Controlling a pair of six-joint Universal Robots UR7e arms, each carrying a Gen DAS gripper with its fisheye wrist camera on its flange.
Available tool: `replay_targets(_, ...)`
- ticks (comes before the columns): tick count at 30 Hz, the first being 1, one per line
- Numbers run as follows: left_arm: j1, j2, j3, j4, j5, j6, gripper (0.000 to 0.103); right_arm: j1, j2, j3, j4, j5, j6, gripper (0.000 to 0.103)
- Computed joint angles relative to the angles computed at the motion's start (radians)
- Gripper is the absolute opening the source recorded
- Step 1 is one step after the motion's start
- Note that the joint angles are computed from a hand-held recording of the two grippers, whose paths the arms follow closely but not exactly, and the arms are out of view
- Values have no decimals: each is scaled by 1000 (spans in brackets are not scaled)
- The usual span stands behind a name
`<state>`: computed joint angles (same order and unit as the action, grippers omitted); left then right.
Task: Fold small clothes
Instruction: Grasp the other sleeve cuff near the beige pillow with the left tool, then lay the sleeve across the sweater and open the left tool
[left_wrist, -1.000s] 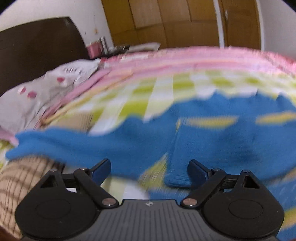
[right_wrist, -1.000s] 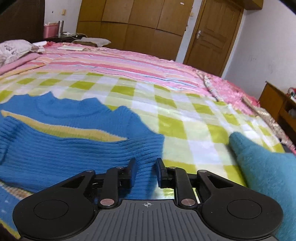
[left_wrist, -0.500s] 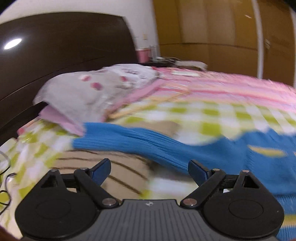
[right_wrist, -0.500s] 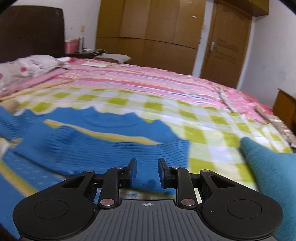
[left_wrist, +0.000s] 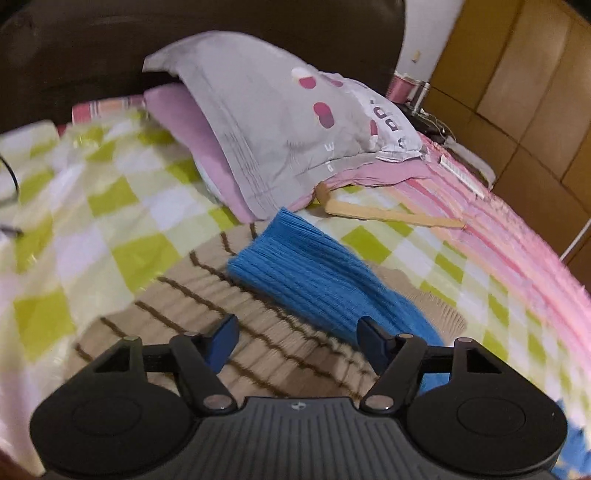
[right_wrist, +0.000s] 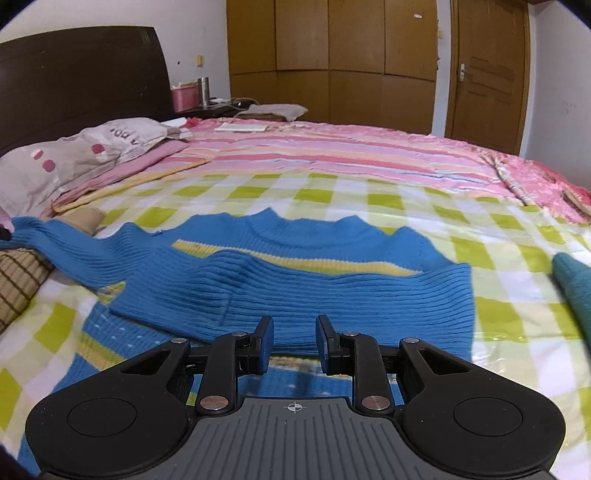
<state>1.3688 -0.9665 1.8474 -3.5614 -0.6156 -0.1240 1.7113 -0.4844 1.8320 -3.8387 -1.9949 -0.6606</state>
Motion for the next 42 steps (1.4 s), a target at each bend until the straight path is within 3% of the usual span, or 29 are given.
replay_targets(4, 13, 2, -18, 35, -59, -81, 72, 2, 2, -2, 6, 8, 5, 24)
replay_targets(7, 25, 1, -36, 62, -116, -117, 65, 2, 0, -1, 11, 16, 10, 24)
replay_targets(13, 39, 39, -86, 93, -126, -170, 44, 1, -3, 6, 15, 24, 28, 24)
replay_targets(17, 42, 54, -88, 30, -131, -155, 19, -1, -11, 16, 13, 38, 39, 24)
replay_targets(18, 40, 54, -85, 13, -141, -143, 17, -1, -12, 18, 13, 42, 41, 24)
replay_targets(23, -13, 62, -72, -66, -175, 10, 15, -4, -24, 38, 0, 74, 65, 24)
replay_targets(30, -107, 74, 1, 18, -466, 159, 15, -10, -49, 70, -24, 81, 96, 24)
replay_targets(32, -133, 95, 22, 60, -514, 225, 16, -15, -57, 79, -28, 72, 105, 24)
replay_targets(36, -177, 153, 61, 100, -455, 353, 26, -30, -82, 96, -3, 52, 142, 24)
replay_targets(42, -171, 121, 173, 62, -405, 313, 31, -53, -108, 83, 89, 89, 234, 27)
